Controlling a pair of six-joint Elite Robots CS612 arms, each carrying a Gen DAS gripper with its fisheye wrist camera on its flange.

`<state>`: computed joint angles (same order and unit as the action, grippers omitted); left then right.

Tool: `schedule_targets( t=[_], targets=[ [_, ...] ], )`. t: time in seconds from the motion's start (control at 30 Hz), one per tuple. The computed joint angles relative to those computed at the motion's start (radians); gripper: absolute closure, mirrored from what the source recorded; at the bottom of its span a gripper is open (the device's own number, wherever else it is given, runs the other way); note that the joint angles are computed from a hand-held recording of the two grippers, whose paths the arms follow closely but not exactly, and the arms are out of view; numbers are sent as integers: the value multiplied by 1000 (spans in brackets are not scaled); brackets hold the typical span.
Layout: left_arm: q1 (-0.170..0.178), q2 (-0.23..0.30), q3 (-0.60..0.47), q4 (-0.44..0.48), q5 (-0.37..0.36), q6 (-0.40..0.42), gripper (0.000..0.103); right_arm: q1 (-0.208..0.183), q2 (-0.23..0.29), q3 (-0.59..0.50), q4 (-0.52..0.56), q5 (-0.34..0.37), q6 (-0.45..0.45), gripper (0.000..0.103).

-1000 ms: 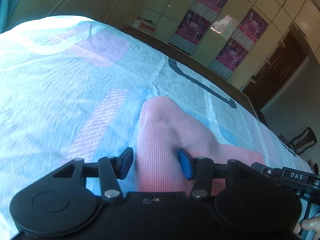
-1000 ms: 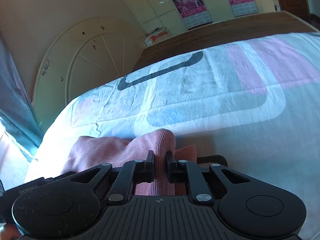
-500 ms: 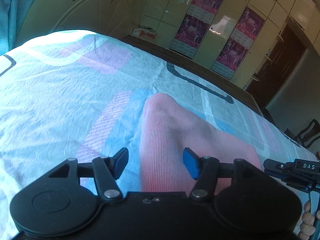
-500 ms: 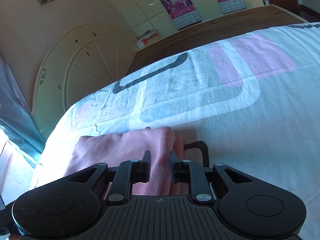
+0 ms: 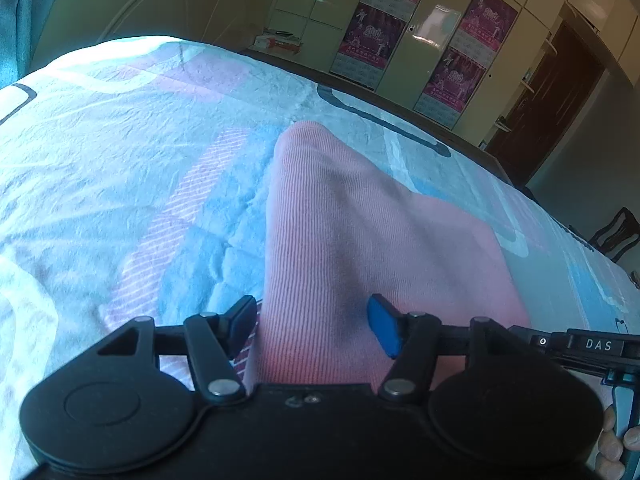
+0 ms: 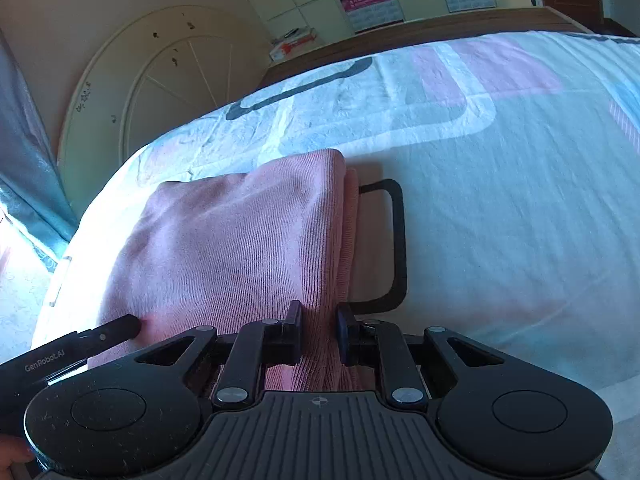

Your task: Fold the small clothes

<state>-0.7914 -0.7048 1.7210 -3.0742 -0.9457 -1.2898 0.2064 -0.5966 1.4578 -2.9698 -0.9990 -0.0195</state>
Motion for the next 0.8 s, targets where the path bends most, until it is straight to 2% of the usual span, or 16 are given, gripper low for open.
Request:
schedule_targets(
  t=[0.07,0.1,0.17,0.27,0.33,0.37,0.47,0.57,0.7,0.8],
  targets=[
    [-3,-5,4,3,0,-14,39,7,6,-2,-16,-42,-6,87],
    [-7,-10,9,0,-1,-13,42,6,8,-3,-16,-39,6,87],
    [-20,-20,23,-7,13,3,42,0,4,9,-35,-23,33,86],
    [-40,-35,55,-23,23,-6,42,-13,-20,42,-35,14,23,86],
    [-52,-43,77,-40,25,-15,42,-21,-40,74,-41,39,14,79],
    [-58,-46,86,-42,27,-20,42,-23,-52,93,-45,39,-7,78],
    [-69,-49,102,-51,14,-25,42,-28,-74,141,-54,34,-28,78],
    [-69,-41,101,-44,-17,-24,42,-26,-83,183,-106,-8,-31,78],
    [-65,-27,94,-47,-26,-33,38,-29,-75,201,-135,-33,35,79],
    [-67,-26,91,-39,-20,-12,36,-39,-55,199,-164,-1,107,79]
  ],
)
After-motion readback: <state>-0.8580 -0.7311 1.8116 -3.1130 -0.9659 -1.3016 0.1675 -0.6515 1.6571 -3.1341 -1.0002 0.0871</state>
